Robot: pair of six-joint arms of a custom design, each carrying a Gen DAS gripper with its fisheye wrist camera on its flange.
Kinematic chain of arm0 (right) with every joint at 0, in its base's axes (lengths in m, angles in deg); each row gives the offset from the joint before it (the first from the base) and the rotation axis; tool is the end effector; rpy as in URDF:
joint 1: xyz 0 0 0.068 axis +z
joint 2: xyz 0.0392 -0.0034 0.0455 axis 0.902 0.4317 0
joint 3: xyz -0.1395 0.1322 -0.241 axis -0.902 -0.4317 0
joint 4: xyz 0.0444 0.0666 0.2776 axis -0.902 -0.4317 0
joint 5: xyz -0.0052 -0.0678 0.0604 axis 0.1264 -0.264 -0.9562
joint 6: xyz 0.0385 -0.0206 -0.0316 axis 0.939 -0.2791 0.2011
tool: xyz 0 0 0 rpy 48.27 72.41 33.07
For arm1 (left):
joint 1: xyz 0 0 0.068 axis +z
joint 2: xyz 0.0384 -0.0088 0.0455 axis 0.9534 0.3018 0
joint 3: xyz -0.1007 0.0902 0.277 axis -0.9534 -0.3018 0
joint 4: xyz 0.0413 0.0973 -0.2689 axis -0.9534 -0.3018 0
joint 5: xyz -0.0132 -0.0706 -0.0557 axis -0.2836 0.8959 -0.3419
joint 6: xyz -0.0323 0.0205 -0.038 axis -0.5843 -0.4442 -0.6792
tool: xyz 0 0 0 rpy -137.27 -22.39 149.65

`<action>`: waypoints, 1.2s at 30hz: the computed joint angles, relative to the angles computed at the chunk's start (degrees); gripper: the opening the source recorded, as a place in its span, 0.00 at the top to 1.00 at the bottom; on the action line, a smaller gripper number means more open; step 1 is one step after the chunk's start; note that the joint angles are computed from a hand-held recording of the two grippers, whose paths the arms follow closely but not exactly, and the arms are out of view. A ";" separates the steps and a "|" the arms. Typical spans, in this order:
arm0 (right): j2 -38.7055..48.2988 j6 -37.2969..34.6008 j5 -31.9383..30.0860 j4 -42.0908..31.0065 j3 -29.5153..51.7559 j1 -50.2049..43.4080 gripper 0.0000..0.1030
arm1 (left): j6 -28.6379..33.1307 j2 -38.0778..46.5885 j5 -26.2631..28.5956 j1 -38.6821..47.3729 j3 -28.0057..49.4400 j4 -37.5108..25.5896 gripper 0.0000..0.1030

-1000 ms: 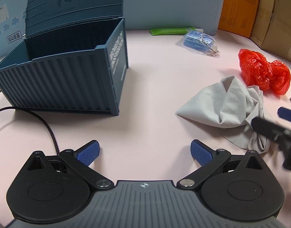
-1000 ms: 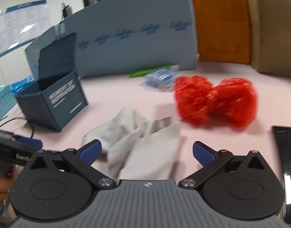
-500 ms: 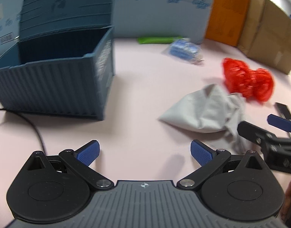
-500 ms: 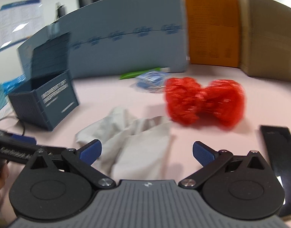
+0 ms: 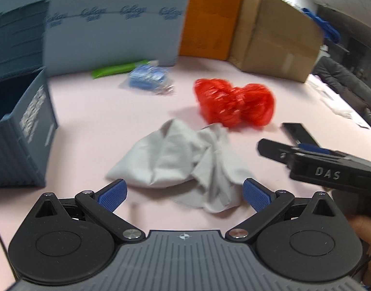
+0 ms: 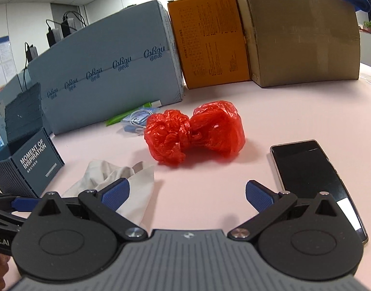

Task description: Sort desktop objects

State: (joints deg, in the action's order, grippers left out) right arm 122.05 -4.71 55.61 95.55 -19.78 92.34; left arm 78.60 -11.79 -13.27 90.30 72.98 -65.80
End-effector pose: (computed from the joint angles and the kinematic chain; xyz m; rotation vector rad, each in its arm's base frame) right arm 0.1881 0.0933 0.1472 -0.0271 2.0943 0.3587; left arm 0.1727 0.0367 0.1750 0.2577 2.3147 -0.3343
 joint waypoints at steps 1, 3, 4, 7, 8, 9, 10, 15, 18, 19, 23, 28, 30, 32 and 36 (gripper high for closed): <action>-0.23 0.25 -0.60 0.83 -0.47 -0.48 0.00 | -0.19 -0.10 0.57 -0.55 -0.02 0.39 0.01; -0.85 1.02 -1.44 2.52 -1.42 -1.41 0.00 | -0.94 0.34 1.00 -2.57 0.03 1.55 0.01; -0.92 1.48 -1.67 3.11 -1.57 -1.84 0.00 | -1.40 0.67 0.24 -4.15 0.03 2.34 0.01; -1.00 3.00 -2.13 4.62 -2.11 -3.10 0.00 | -3.30 1.92 -5.65 -10.07 -0.62 6.06 0.01; -0.75 3.29 -2.62 4.62 -2.07 -3.50 0.00 | -3.75 2.48 -8.25 -12.01 -0.76 7.02 0.01; -0.42 3.50 -3.15 4.43 -1.96 -3.86 0.00 | -3.99 2.83 -10.73 -13.54 -0.94 7.77 0.01; -0.14 3.59 -3.59 4.29 -1.89 -4.12 0.00 | -4.28 2.81 -13.50 -14.95 -1.27 8.54 0.01; 0.68 4.03 -4.45 4.75 -1.92 -4.66 0.00 | -4.18 5.35 -24.32 -17.41 -1.82 11.36 0.01; 1.87 3.82 -4.59 4.49 -1.21 -4.56 0.00 | -4.18 6.21 -22.68 -13.97 -1.31 10.84 0.01; 2.27 3.73 -4.64 4.37 -0.95 -4.52 0.00 | -3.91 5.96 -23.00 -13.45 -1.44 11.02 0.01; 4.39 1.35 -4.70 1.95 1.18 -3.12 0.00 | -2.72 5.16 -23.05 -10.46 -1.98 11.51 0.01; 6.52 -3.83 -3.25 -1.39 4.01 0.42 0.00 | -2.95 7.41 -23.74 -6.66 -1.33 12.20 0.01; 7.35 -6.03 -2.65 -2.84 5.16 1.90 0.00 | -3.29 8.04 -23.33 -5.16 -0.93 12.14 0.01; 8.23 -8.09 -1.88 -4.04 6.20 3.35 0.00 | -3.12 7.97 -23.22 -4.19 -0.80 11.98 0.01; 9.09 -9.82 2.70 -2.80 6.37 6.17 0.00 | -2.25 6.56 -19.53 -0.44 -0.70 10.41 0.01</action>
State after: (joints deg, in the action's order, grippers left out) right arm 131.14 -14.53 58.31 92.75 -13.41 98.51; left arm 76.34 -5.23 -32.80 89.86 72.28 -55.39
